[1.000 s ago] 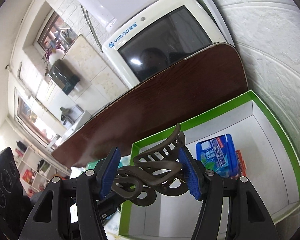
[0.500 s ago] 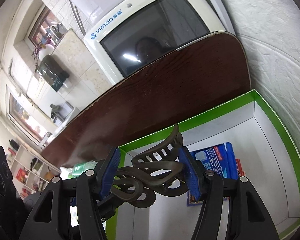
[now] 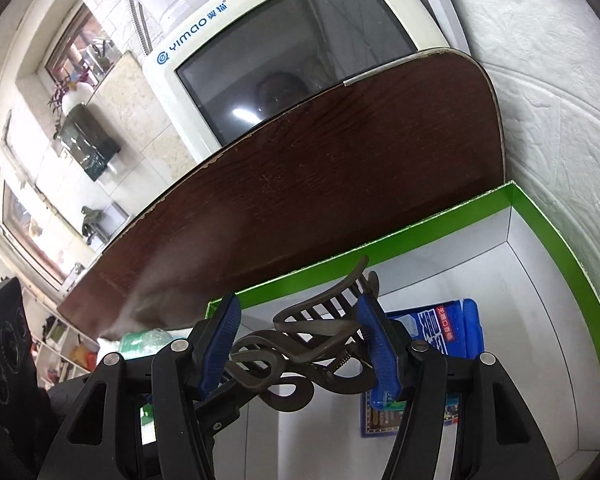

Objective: Organize rigid objects
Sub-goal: 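Carry the claw clip into the box and open the right gripper, then withdraw the right gripper from the box toward the table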

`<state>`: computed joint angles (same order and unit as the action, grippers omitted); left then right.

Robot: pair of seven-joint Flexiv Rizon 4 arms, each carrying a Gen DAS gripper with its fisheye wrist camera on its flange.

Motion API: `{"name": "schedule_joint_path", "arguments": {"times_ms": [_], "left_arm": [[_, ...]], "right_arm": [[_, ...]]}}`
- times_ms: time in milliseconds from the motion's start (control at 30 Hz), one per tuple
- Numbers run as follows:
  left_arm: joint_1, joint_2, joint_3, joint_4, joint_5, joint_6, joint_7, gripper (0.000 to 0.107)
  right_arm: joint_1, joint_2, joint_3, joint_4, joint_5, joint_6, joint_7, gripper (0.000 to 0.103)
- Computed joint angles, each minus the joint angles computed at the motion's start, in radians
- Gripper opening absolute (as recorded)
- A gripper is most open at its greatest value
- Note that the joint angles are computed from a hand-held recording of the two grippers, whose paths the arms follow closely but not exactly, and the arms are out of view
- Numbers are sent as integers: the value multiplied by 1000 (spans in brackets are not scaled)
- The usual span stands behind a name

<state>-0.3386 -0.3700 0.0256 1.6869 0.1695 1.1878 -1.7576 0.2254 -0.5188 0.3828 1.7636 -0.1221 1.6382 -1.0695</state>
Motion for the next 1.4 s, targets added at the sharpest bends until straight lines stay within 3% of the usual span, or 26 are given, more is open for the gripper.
{"name": "schedule_joint_path", "arguments": {"times_ms": [333, 567, 667, 733, 867, 967, 1100, 1200, 1333, 1400], "left_arm": [[-12, -23, 24, -34, 46, -46, -48, 27], [-10, 11, 32, -12, 71, -43, -76, 27], [-12, 40, 39, 13, 97, -38, -102, 27], [-12, 68, 46, 37, 121, -32, -128, 30], [-2, 148, 68, 107, 198, -11, -209, 48], [28, 234, 81, 181, 257, -3, -286, 52], [81, 356, 89, 290, 325, -12, -381, 59], [118, 423, 77, 362, 352, -36, -402, 59], [146, 493, 76, 498, 265, 14, -305, 59], [159, 500, 67, 551, 238, 49, -277, 59]], "right_arm": [[83, 7, -113, 39, -36, 98, 37, 63], [34, -6, -68, 46, -78, 126, 61, 63], [40, 0, -83, 65, -95, 151, 62, 63], [66, 7, -115, 77, -100, 169, 67, 63], [100, 18, -157, 97, -116, 193, 65, 63], [138, 28, -199, 115, -119, 228, 50, 63], [39, 6, -96, 111, -225, 251, 71, 63], [68, 40, -95, 130, -205, 236, 39, 63], [-105, 21, 143, 149, -412, 202, 28, 63], [-135, 18, 208, 157, -467, 157, 7, 63]]}}
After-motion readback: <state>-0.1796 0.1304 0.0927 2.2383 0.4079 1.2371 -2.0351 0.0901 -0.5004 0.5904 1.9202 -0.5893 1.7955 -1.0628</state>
